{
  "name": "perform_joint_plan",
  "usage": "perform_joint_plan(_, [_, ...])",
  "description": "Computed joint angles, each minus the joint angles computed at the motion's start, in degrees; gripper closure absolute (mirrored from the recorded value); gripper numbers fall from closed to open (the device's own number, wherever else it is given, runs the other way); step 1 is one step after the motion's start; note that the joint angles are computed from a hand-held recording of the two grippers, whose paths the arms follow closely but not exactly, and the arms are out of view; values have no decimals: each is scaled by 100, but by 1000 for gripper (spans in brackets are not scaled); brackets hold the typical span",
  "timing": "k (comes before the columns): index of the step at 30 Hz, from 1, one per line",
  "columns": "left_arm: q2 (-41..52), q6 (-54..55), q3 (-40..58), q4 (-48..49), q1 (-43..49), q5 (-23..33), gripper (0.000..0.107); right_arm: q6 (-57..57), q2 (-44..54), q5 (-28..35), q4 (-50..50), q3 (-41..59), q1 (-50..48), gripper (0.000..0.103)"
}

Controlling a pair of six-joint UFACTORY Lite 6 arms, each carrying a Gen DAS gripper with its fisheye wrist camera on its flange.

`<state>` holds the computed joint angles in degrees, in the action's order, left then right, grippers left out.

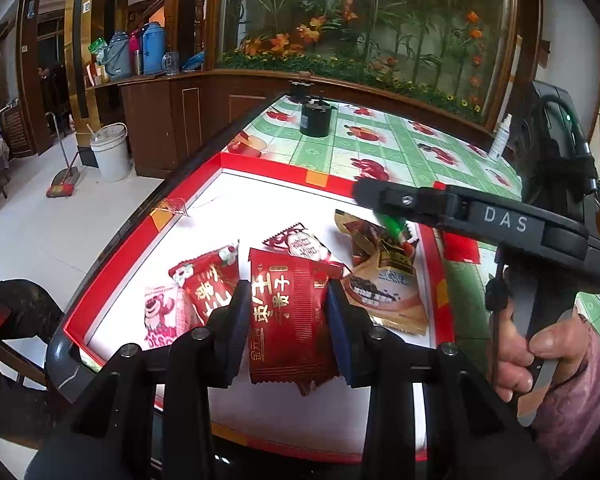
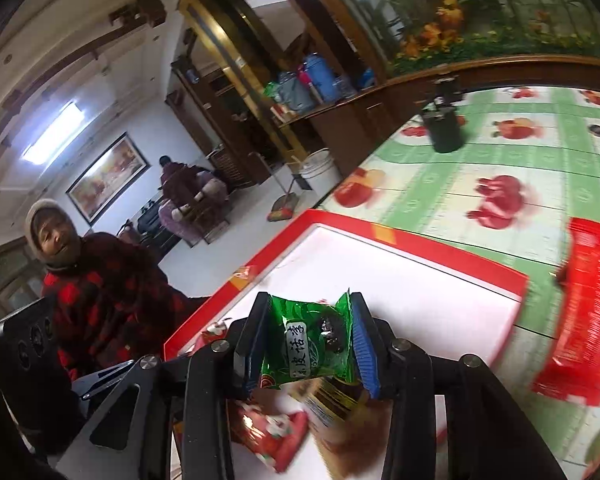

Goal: Organize snacks
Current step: 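Open the left gripper over the tray while the right gripper releases the green packet into it, then grasp a red bar with the right gripper while the left gripper grasps another red bar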

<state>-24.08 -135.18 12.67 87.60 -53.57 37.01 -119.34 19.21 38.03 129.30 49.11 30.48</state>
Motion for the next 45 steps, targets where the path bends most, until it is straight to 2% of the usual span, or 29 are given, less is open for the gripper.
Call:
perform_joint_plan(3, [124,-44,73,40,139,-20,71,-62,159,-42,89,231,130,60])
perform_joint_plan(4, [99,-24,60,39,205,-59,71,-65,152,-50,90,254,137,56])
perform_joint_plan(5, [86,-8,46,20,238,-95,71,-18,151,-20,49,262,108,47])
perform_joint_plan(6, [100,5,56,-8,229,-89,71,35,111,44,9,217,62,44])
perform_joint_plan(10, [128,174,169,-198,159,-176,71,96,-73,354,2,-14,-442,43])
perform_joint_plan(15, [581,435,689,-456,-361,7,68,348,-229,480,-499,-106,-1540,43])
perform_joint_plan(18, [1133,468,1185,-431,-617,15,64,635,-252,659,-1149,-118,-2648,43])
perform_joint_plan(22, [1894,635,1927,-424,-775,-141,64,1132,0,853,-2050,196,-4009,43])
perform_joint_plan(27, [2779,1046,2875,-556,-803,-475,64,1782,482,872,-2897,881,-5061,42])
perform_joint_plan(29, [3112,1296,3302,-675,-749,-639,62,2334,805,762,-3229,1288,-5257,42])
perform_joint_plan(32, [3761,1594,4097,-791,-647,-757,42,2864,1101,549,-3559,1646,-5274,42])
perform_joint_plan(33, [3976,1730,4358,-910,-630,-728,40,2926,1166,515,-3629,1716,-5258,42])
perform_joint_plan(38, [5290,2853,5863,-1857,-276,-1108,39,3481,1381,456,-4064,2030,-5266,42])
perform_joint_plan(41, [6042,3558,6708,-2449,-110,-1000,40,3735,1450,445,-4257,2046,-5322,42])
perform_joint_plan(45, [6467,4020,7271,-2814,80,-988,40,3962,1478,577,-4380,2059,-5405,42])
